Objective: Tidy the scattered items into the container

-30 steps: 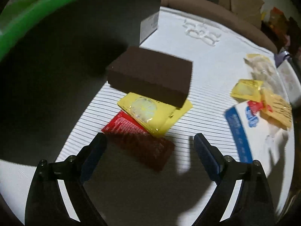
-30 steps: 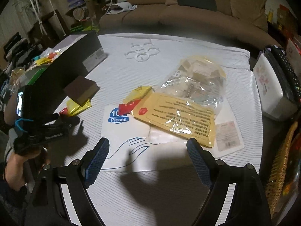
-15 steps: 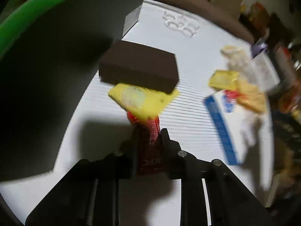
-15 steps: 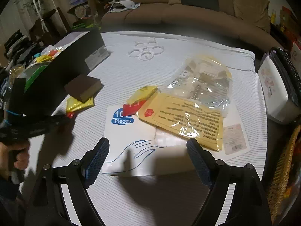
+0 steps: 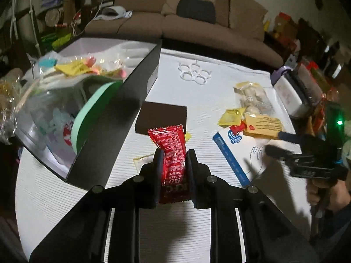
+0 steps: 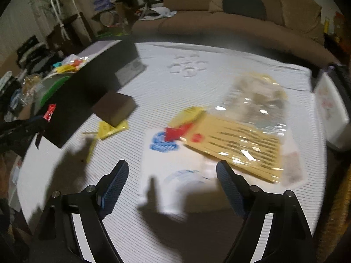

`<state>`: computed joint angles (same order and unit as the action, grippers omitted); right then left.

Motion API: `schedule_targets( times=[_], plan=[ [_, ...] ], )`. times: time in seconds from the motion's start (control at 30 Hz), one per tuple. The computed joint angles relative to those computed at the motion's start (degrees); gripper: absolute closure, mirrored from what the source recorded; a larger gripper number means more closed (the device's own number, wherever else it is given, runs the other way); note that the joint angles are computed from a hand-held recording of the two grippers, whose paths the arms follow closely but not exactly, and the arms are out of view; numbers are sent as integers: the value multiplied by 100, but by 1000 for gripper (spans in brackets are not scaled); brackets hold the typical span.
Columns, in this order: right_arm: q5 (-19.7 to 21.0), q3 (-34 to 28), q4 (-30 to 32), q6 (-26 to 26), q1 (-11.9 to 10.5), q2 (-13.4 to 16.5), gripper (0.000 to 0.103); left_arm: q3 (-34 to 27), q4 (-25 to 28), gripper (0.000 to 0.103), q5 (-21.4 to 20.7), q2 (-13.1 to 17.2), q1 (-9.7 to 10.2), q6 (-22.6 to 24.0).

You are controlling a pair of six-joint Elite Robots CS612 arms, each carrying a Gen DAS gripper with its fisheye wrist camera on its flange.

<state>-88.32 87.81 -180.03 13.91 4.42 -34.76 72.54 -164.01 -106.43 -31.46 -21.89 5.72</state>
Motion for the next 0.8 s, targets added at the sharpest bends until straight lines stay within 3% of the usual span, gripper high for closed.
schedule_targets(
  times=[0.1, 0.17, 0.2, 0.27, 0.3, 0.43, 0.53, 0.67, 0.73, 0.77, 0.8],
  plan=[
    [275, -390, 116, -67, 37, 249, 30, -65, 59, 83, -64, 23, 39, -54],
    [359, -707, 596, -219, 65, 409, 38, -83, 63, 83, -12, 38, 45, -37],
    [156, -803, 765, -262, 97, 456, 39, -83, 51, 83, 17, 44, 47, 0],
    [-730, -991, 1049, -263, 205, 556, 39, -78, 47, 83, 67, 43, 54, 74],
    [-978, -1006, 1003, -186, 223, 586, 36, -74, 36, 83, 82, 38, 62, 97],
    [-943, -1003, 516, 51, 139, 698, 33, -188, 46, 83, 36, 98, 104, -3],
    [-1210, -1126, 368, 124, 130, 800, 33, -246, 88, 83, -64, 125, 131, -110],
    [-1208, -1253, 230, 350, 84, 882, 34, -171, 21, 82, 33, 92, 103, 30],
    [-1218, -1252, 146, 312, 87, 888, 54, -165, 24, 82, 94, 87, 95, 61],
    [-1153, -1236, 126, 240, 82, 879, 77, -171, 23, 82, 103, 89, 97, 49],
    [-1068, -1243, 195, 178, 67, 875, 91, -179, 20, 82, 92, 91, 101, 32]
  ],
)
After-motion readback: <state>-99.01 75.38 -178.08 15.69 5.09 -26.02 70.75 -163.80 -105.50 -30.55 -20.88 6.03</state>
